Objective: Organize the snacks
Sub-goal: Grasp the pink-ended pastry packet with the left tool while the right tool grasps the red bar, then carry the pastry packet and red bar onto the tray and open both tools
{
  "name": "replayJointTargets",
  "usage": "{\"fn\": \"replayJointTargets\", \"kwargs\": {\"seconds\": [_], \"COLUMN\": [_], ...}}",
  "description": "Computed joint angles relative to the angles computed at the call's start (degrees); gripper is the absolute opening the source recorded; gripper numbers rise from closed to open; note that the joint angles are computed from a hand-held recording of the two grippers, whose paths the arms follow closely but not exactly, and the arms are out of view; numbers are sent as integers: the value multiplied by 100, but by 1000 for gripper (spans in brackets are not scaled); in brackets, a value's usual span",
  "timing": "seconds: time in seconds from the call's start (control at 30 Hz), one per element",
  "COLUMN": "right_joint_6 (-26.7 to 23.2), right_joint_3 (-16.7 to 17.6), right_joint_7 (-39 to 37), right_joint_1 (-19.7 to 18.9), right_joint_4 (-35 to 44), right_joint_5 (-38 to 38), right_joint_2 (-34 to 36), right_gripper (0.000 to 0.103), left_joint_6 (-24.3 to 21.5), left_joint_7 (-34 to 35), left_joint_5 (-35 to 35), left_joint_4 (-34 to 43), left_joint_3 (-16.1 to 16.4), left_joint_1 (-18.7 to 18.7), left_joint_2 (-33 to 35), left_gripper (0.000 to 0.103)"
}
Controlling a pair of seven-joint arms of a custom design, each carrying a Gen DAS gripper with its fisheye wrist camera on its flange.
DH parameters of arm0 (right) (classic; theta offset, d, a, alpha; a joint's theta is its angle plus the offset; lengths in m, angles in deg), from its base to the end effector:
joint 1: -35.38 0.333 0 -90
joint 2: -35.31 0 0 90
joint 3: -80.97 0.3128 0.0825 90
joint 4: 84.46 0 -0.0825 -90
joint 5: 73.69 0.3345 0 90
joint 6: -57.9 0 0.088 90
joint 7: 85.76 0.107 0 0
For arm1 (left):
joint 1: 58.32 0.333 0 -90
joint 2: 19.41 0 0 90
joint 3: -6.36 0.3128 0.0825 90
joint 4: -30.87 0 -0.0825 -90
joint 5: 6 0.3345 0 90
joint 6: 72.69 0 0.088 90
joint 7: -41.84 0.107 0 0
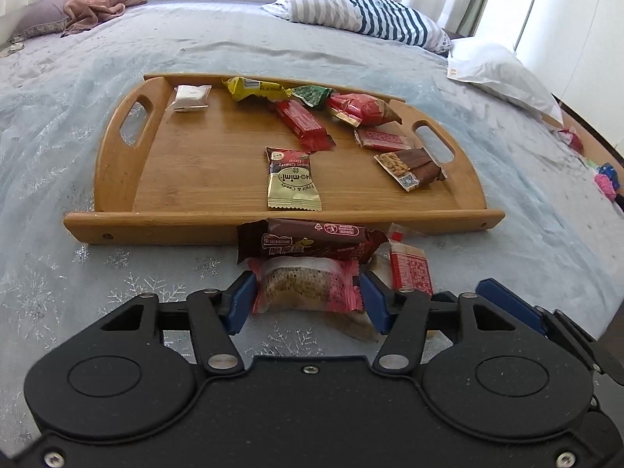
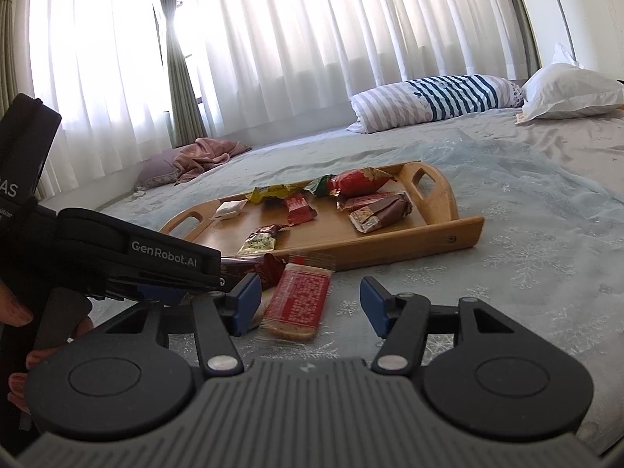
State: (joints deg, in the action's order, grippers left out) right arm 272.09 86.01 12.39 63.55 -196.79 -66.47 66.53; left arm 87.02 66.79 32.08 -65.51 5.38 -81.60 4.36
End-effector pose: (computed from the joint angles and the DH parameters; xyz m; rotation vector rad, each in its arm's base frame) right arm 0.5391 0.3206 0.3849 -1.5323 1.2048 -0.5309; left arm 0.5941 -0.2965 0.4548 -1.9649 1.6583 -0.8884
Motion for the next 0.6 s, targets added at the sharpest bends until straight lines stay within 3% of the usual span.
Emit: {"fn": "replayJointTargets", "kwargs": {"seconds": [0.17, 0.37, 0.6], "right_joint_6": [-148, -602, -1143], "right_joint_3": [-14, 231, -424], "right_joint_7": [-53, 346, 259], "right_joint_1": [32, -243, 468], "right_joint_4": [157, 470, 876], "right_joint_5": [-34, -360, 352], "right_joint_2": [56, 179, 274], "right_gripper": [63, 60, 51], "left_joint_6": [5, -102, -222], "left_joint_7": [-112, -618, -1284], "left_joint_5": [145, 694, 1368], "left_joint_4": [-204, -544, -766], "left_joint_3": [46, 69, -39], "left_joint_1": [-34, -26, 181], "left_joint_2": [-196, -530, -818], "left_gripper": [54, 55, 55]}}
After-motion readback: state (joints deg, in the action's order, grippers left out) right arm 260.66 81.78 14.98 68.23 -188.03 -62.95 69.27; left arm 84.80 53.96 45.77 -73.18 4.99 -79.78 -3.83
